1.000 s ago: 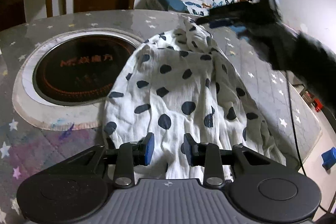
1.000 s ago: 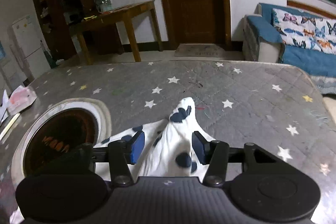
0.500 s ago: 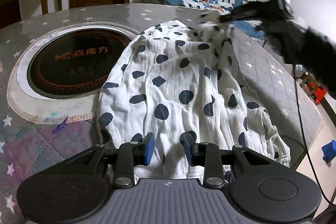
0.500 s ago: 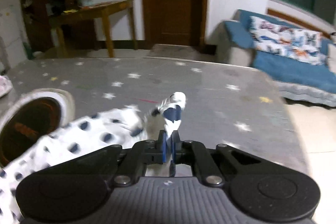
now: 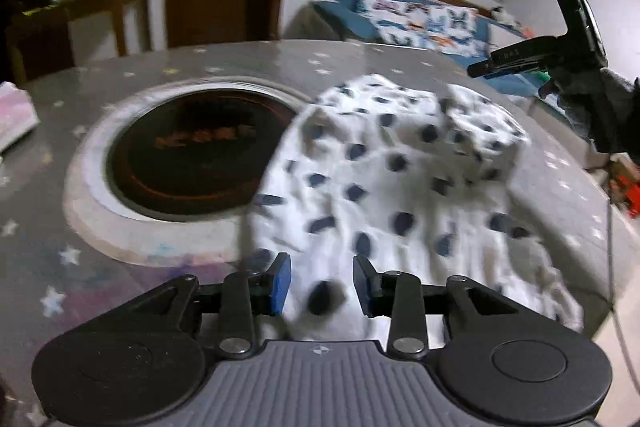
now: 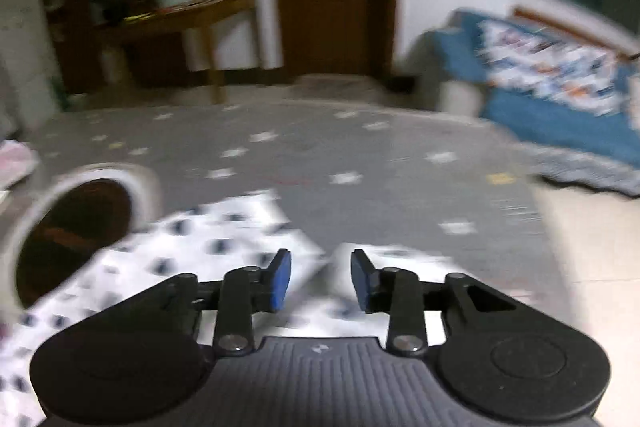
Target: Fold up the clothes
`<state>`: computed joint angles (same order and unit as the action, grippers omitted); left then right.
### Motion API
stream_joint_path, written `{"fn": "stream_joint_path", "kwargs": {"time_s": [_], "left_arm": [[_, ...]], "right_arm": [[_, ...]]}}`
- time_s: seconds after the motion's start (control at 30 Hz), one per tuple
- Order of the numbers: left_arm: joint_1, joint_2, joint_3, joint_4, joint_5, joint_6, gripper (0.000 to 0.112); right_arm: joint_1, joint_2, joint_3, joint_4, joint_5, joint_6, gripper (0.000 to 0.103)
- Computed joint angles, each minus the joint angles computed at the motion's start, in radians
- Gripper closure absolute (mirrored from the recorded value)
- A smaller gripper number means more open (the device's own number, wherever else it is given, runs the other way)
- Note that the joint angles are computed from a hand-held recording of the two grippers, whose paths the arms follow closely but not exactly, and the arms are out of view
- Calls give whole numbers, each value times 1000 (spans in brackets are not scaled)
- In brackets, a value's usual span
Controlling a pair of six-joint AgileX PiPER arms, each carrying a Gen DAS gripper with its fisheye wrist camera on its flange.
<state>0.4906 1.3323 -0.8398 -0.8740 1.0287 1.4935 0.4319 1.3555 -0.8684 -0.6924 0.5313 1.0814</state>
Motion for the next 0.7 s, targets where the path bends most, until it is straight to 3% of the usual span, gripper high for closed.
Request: {"fn": "stream_joint_path", "kwargs": {"time_s": [0.1,0.33,0.53,0.7], "left_arm": [[-9,9,9,5,-66,2,74],[-24,47,26,0,-81,78,77],[-10,93,-2,-20,-48,103,100],[20,113,-34,-19,-19,72,106]], "right_arm": [[-15,171,-121,151,-42,-164,69],[-14,405,-334,196,37,-280,60],[-29,599,-595,242,86,-378,59],[-25,789,-910,309,178,-477,58]]}}
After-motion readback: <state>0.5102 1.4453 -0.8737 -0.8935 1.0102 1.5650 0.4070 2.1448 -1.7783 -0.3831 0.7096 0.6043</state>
